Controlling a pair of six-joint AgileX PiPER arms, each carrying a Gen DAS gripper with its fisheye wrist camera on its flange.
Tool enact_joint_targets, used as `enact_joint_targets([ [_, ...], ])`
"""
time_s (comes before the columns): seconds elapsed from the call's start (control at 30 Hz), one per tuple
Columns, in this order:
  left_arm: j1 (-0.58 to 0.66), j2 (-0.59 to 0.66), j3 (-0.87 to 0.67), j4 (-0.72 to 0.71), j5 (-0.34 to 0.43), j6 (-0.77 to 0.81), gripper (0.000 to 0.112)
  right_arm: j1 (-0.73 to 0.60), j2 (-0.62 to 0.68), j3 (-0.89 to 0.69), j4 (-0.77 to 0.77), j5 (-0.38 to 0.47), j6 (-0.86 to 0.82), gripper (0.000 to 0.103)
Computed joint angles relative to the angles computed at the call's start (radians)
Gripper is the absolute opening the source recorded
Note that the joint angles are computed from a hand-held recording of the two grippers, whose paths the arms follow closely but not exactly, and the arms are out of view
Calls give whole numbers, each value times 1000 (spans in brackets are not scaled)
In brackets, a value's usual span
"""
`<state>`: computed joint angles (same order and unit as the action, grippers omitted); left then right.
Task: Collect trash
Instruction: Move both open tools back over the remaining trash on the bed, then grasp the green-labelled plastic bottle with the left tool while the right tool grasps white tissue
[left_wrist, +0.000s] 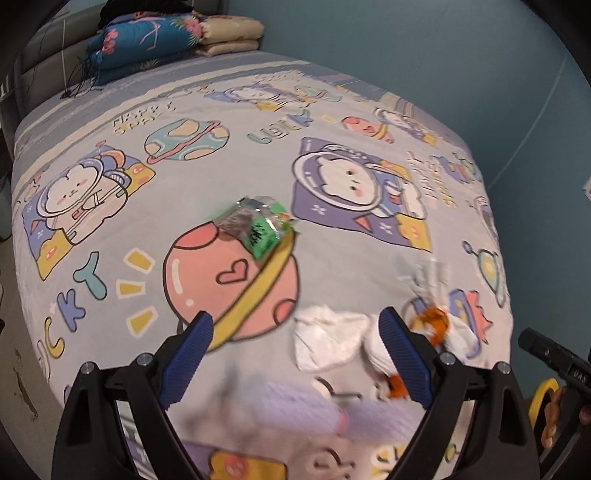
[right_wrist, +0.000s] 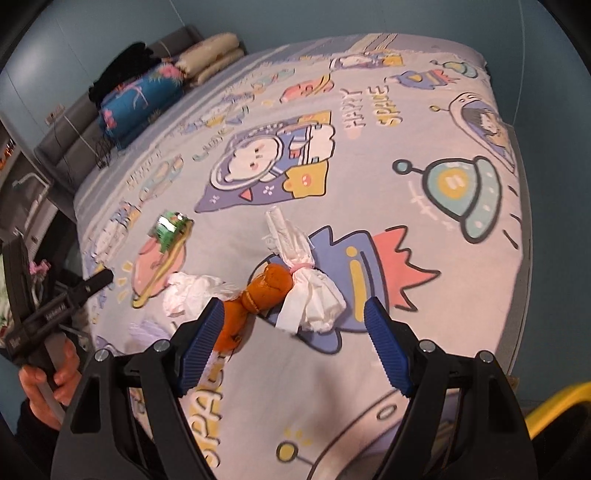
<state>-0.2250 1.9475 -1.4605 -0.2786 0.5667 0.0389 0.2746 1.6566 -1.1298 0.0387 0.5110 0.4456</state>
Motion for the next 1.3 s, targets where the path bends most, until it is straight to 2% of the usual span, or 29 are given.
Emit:
enact_joint_targets([
  [0.37, 33, 315, -423, 97, 162, -93, 87, 14, 278, -274, -55, 92, -6, 74],
  [0.7, 24, 559, -810, 142, 330, -141, 86, 24, 459, -499, -147, 186, 18, 73],
  [0.87, 16, 633, -936, 146, 392, -141, 70, 14, 537, -594, -116, 247, -19, 62],
  [0.97, 14, 689, -1035, 142, 453, -144, 53, 14, 572, -631, -115, 279, -17, 48],
  [1.03, 12, 738, -1125, 144, 517, -150, 37, 15, 584, -643, -121, 293, -9, 36],
  [1.07, 8, 762, -1169, 158, 549, -162, 36, 13, 591, -650, -117, 305, -12, 30],
  [1.17, 8, 737, -1117, 158, 521, -164, 29, -2, 597, -656, -73, 318, -28, 23],
  [1.27, 22, 693, -1044, 115, 492, -139, 16, 7, 583, -646, -103, 318, -3, 20],
  [1.3, 27, 673, -1010, 98, 480, -126, 16, 15, 569, -631, -122, 312, 13, 19],
])
